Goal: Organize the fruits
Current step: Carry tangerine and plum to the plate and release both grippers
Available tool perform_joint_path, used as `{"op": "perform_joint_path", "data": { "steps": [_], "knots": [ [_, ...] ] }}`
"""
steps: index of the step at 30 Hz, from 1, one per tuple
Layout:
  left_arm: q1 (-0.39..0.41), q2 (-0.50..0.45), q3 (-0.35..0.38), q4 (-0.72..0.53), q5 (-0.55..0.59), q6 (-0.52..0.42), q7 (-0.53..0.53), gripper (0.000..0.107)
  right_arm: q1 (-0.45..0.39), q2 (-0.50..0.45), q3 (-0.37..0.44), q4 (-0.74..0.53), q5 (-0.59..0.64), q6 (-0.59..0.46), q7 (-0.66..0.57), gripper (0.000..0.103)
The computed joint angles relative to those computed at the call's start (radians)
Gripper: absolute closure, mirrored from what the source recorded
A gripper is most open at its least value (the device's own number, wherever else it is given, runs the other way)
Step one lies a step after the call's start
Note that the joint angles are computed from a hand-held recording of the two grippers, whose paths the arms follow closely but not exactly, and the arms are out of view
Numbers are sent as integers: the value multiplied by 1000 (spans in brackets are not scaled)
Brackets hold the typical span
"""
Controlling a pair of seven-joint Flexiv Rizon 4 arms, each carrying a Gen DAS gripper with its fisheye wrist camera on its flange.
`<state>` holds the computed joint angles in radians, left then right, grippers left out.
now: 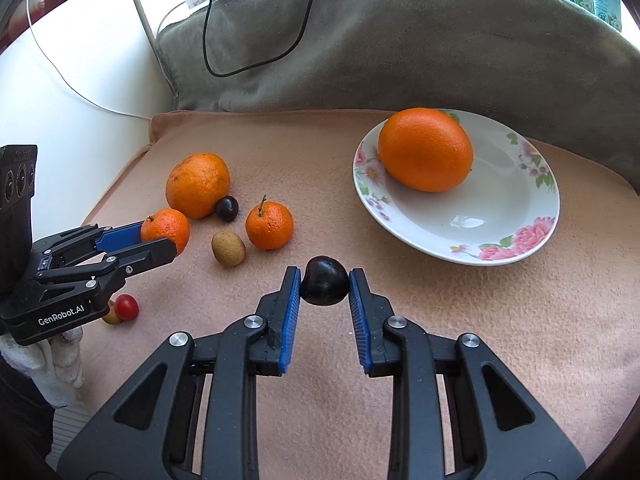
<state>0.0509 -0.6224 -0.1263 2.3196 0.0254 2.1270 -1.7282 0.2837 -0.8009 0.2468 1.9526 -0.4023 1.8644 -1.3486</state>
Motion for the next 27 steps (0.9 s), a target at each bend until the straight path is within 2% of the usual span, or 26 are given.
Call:
{"op": "perform_joint_path", "data": {
  "steps": [9,18,27],
  "knots": [
    [-12,-8,-28,-44,9,-5,-8,68,-39,33,-12,23,17,36,14,77],
    [-35,-25,-54,-112,6,-38,-4,68,-85,29,-16,-18,6,17,32,77],
    [-89,-54,-57,-205,-31,-93,29,68,-114,3,-21,-86,8,-24,42,77]
  ]
}}
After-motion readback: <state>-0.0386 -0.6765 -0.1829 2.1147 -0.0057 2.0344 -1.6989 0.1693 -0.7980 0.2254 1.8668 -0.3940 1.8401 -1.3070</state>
